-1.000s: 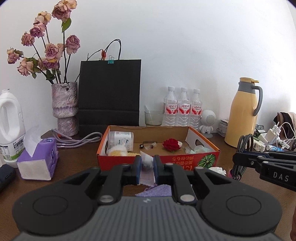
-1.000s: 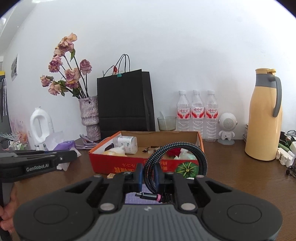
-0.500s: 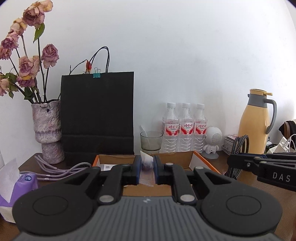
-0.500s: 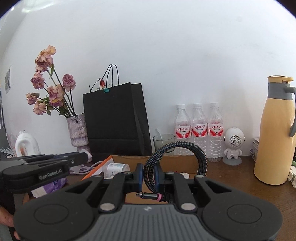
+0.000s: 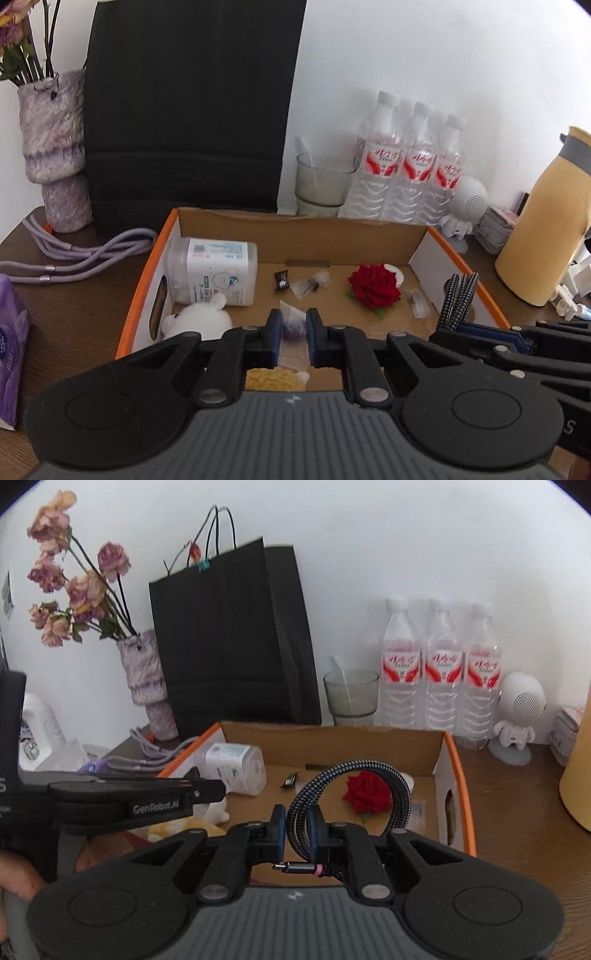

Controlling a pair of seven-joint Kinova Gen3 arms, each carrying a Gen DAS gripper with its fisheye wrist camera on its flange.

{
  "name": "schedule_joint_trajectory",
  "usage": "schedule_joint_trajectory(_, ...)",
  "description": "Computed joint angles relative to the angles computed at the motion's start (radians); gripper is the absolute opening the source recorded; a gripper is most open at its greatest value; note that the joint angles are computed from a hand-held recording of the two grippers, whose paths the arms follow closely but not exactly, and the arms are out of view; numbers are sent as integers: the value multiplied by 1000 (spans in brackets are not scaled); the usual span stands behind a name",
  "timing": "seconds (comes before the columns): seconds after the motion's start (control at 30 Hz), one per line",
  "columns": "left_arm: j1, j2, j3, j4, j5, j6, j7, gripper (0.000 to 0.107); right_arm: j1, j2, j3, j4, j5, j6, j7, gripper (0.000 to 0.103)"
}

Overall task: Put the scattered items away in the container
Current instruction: 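Carry the packet and cable over the box with both tools, then open both tools to release the packet and cable, then withdraw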

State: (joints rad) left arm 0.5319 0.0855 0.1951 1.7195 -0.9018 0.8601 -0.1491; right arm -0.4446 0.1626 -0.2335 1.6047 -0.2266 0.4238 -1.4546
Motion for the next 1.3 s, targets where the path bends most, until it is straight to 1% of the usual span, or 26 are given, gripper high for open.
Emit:
schedule_joint_trajectory(0.03, -17, 10, 3, -5, 24, -3, -35, 15, 4, 24, -2, -28, -11, 34, 7, 10)
schedule_joint_trajectory(0.07, -15, 20, -7, -11, 35, 1, -54, 15, 17, 42, -16, -47, -23, 52, 15, 10)
schedule_joint_trajectory(0.1, -9, 29, -15, -15, 38, 10, -64, 15, 12, 58, -12, -71, -20, 82, 13, 10)
schedule_joint_trajectory(0.13, -14, 32, -15, -11, 40, 2, -78, 15, -12, 66, 6, -85, 0, 95, -5, 10)
schedule_joint_trajectory(0.2, -9, 43, -23, -12, 39, 9, -82, 15, -50, 79, 27, -107, 52, 108, -60, 10)
schedule_joint_trajectory(0.27, -1, 48, -30, -13, 31, 19, -77, 15, -63, 103, 27, -137, 61, 133, -91, 10)
schedule_joint_trajectory(0.3, 6, 51, -33, -14, 20, 30, -73, 15, -77, 106, 32, -138, 79, 128, -108, 10)
schedule_joint_trajectory(0.37, 8, 51, -37, -13, 19, 33, -73, 15, -87, 121, 23, -153, 100, 141, -119, 10)
schedule_joint_trajectory(0.43, 3, 45, -40, -4, 25, 20, -79, 15, -128, 125, 48, -151, 148, 137, -145, 9)
schedule_joint_trajectory(0.47, 2, 45, -39, -2, 27, 19, -87, 15, -131, 130, 49, -159, 154, 151, -141, 10)
schedule_joint_trajectory(0.53, 5, 40, -38, 10, 13, 12, -85, 15, -86, 145, 10, -173, 117, 178, -108, 10)
schedule_joint_trajectory(0.63, -3, 38, -39, 14, 21, -2, -77, 16, -66, 158, 13, -186, 76, 209, -99, 10)
schedule_joint_trajectory(0.73, -7, 42, -41, 11, 29, -8, -74, 16, 0, 179, -22, -200, -20, 239, -44, 10)
schedule_joint_trajectory(0.8, -12, 41, -42, 9, 39, -15, -78, 16, 17, 182, -21, -194, -48, 238, -27, 10)
schedule_joint_trajectory(0.93, -38, 47, -45, -18, 114, -32, -133, 16, 81, 209, -38, -226, -148, 289, 30, 10)
schedule_joint_trajectory(1.03, -47, 61, -52, -45, 159, -38, -179, 16, 115, 231, -41, -270, -204, 348, 61, 10)
schedule_joint_trajectory(1.13, -50, 78, -64, -75, 192, -40, -201, 15, 126, 252, -24, -330, -227, 410, 55, 10)
schedule_joint_trajectory(1.2, -61, 87, -68, -99, 238, -39, -245, 16, 109, 264, 7, -388, -197, 463, 14, 10)
schedule_joint_trajectory(1.23, -62, 90, -71, -109, 252, -36, -264, 16, 101, 269, 18, -414, -179, 486, -1, 14)
schedule_joint_trajectory(1.27, -60, 89, -75, -114, 255, -35, -276, 18, 86, 274, 34, -447, -150, 518, -26, 15)
schedule_joint_trajectory(1.3, -59, 86, -78, -116, 256, -35, -290, 26, 69, 278, 49, -477, -116, 546, -50, 17)
